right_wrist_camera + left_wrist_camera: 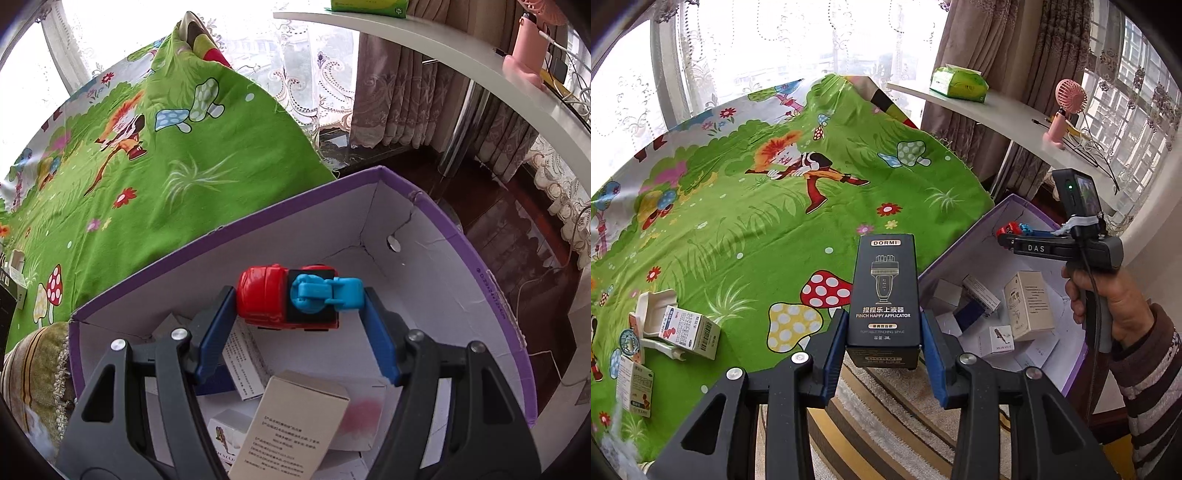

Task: Organize rigid objects
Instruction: 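Lower both items into the purple box and open both tools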

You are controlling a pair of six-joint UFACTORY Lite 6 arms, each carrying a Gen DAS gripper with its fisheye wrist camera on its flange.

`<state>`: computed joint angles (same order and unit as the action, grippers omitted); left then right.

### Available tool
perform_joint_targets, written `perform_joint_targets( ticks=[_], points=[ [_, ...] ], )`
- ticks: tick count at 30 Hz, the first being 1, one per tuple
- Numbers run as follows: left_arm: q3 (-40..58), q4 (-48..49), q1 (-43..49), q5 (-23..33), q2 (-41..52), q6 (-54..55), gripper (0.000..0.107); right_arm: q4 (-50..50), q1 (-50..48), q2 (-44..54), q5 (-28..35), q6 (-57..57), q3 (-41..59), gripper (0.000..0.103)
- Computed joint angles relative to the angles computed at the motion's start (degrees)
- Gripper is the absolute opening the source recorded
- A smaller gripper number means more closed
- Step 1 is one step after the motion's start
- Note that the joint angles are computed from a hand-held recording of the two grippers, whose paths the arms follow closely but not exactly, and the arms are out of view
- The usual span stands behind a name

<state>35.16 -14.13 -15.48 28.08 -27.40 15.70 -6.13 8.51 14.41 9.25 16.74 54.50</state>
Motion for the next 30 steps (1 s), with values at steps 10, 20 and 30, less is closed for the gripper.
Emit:
perform_joint_targets(
  ticks=[10,20,30],
  points=[
    [0.94,5.96,-6.76,-1.22,2.51,-8.15,0.04,24.0,-6.45,-1.67,1.46,-24.48,-3.71,0.081],
    [1.68,-13.51,-10.86,-1.8,3.93,5.54,0.053,25.66,-10.59,-17.8,3.09,-23.54,-14.6,0.085],
    [-1.39,-19.11,-3.34,0.83,-0.23,10.33,0.063,20.08,-8.38,-23.46,5.52,-17.02,-16.52,0.085]
  ],
)
